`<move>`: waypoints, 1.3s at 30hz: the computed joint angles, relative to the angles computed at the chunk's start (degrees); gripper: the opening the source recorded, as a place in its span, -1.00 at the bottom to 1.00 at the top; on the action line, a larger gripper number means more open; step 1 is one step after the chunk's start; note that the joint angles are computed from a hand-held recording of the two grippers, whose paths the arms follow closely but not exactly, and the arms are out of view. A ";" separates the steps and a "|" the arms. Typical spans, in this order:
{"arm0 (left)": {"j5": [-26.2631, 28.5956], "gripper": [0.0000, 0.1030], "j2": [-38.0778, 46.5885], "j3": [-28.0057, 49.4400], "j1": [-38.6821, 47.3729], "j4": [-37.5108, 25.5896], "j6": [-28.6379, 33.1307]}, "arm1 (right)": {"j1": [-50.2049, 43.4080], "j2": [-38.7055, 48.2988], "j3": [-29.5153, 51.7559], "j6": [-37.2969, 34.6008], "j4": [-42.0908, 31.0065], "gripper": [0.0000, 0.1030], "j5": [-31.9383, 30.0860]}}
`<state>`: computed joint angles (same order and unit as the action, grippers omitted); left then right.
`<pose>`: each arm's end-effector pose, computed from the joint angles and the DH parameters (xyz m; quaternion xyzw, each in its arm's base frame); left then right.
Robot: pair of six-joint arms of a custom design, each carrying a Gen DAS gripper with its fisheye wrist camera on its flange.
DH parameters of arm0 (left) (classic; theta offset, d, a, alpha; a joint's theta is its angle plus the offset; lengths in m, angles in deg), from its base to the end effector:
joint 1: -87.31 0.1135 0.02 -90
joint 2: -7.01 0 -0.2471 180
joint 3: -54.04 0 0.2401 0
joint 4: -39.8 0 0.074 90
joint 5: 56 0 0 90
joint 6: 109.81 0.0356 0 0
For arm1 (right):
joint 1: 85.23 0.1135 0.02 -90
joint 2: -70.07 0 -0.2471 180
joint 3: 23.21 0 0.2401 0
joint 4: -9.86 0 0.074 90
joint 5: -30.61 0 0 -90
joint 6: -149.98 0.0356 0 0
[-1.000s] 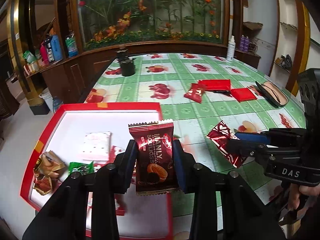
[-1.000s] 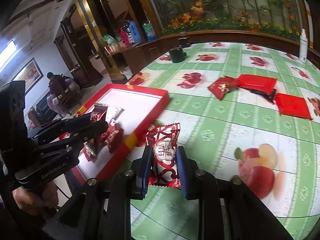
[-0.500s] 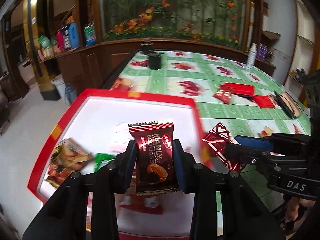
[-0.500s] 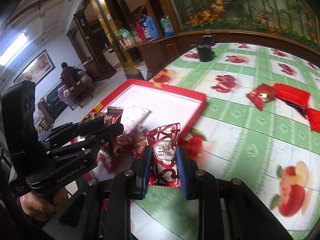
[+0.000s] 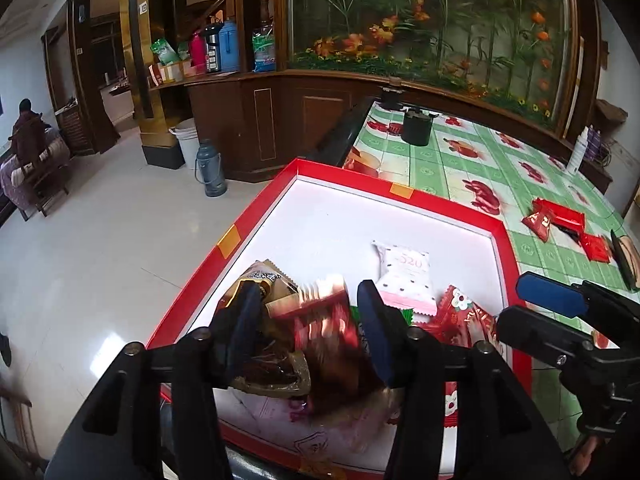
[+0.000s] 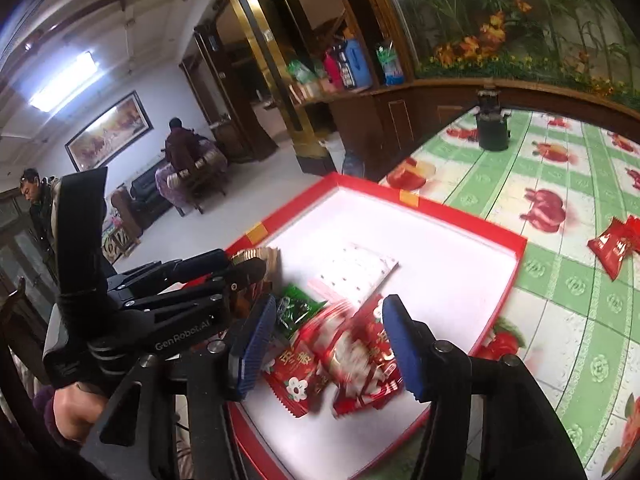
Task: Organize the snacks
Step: 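Open both grippers to drop the packets into the tray, then move both open grippers back over the remaining red packets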
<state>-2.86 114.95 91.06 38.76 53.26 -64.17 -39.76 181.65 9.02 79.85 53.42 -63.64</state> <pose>0.1681 -0.1580 0.0353 -0.0552 0.9133 0.0164 0.4031 0.1693 0.1759 0.0433 -0.2136 0.8637 0.2736 0.3655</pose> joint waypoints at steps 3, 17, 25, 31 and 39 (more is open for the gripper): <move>0.33 0.08 0.29 1.18 -0.58 -0.74 0.22 | -2.19 0.08 -1.96 -0.46 1.61 0.12 -0.13; 5.36 0.08 7.77 23.59 -7.06 -14.08 9.49 | -42.68 8.62 -10.05 -14.38 9.78 0.12 -19.23; 10.41 0.08 19.68 47.80 -7.02 -25.65 16.53 | -69.89 2.37 -3.57 -28.48 -9.98 0.13 -32.28; 12.59 0.08 31.40 68.82 -5.67 -34.82 21.91 | -77.25 4.13 7.63 -32.52 -21.52 0.14 -28.62; 18.70 0.13 48.05 97.73 -2.62 -50.00 26.74 | -75.69 11.17 22.44 -30.36 -32.28 0.58 -16.96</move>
<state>15.84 163.00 188.79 36.13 3.26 -37.43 -115.45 192.82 31.46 49.49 21.13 -80.60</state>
